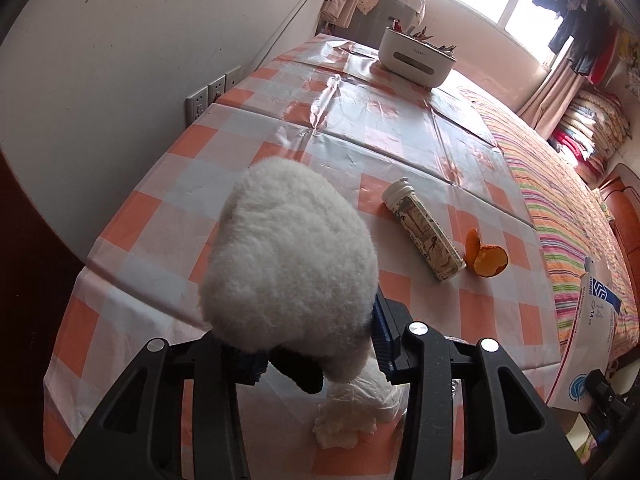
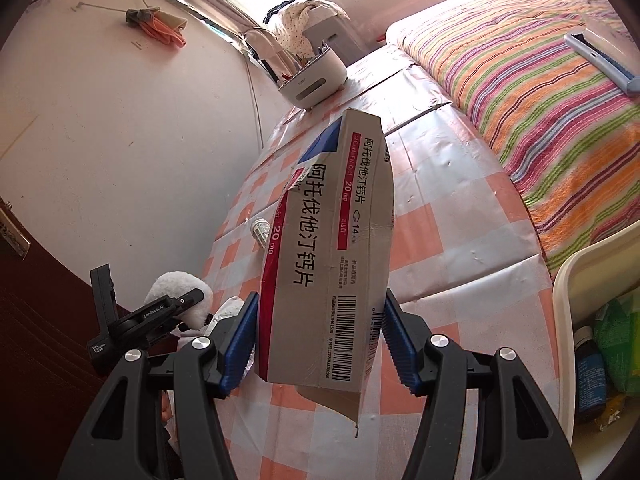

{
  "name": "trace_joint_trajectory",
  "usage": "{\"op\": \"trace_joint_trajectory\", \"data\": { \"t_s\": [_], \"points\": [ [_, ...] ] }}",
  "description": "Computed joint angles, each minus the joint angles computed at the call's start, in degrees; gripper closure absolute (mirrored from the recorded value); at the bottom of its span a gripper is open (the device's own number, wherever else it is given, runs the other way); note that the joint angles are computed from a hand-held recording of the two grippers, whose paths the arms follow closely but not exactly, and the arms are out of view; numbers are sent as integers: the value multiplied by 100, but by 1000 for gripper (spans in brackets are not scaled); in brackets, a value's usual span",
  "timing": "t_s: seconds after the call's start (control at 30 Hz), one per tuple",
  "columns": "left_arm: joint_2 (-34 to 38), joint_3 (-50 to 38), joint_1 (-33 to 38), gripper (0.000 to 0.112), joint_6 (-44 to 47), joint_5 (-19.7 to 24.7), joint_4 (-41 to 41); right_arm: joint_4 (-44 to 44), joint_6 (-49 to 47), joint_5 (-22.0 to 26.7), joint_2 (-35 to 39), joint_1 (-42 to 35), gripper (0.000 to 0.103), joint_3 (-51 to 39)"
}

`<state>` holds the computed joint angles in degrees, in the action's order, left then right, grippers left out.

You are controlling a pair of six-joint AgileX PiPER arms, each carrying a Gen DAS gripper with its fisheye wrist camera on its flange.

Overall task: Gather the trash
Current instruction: 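Carry the plush toy and medicine box over the cream bin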

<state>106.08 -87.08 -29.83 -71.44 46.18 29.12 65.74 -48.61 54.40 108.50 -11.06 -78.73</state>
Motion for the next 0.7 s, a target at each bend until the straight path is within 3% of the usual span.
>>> {"op": "trace_joint_trajectory", "data": {
  "t_s": [0.17,0.33,0.7],
  "points": [
    [-226,63,-726,72,-556,-3,653,148,-288,58,-188,-306,46,207],
    [35,-318,-1341,72,-643,8,1023,177,-558,0,-404,-605,46,468],
    [1059,-1703,-1722,72,462,-27,233,175,-855,-148,-611,-928,46,694]
  ]
}}
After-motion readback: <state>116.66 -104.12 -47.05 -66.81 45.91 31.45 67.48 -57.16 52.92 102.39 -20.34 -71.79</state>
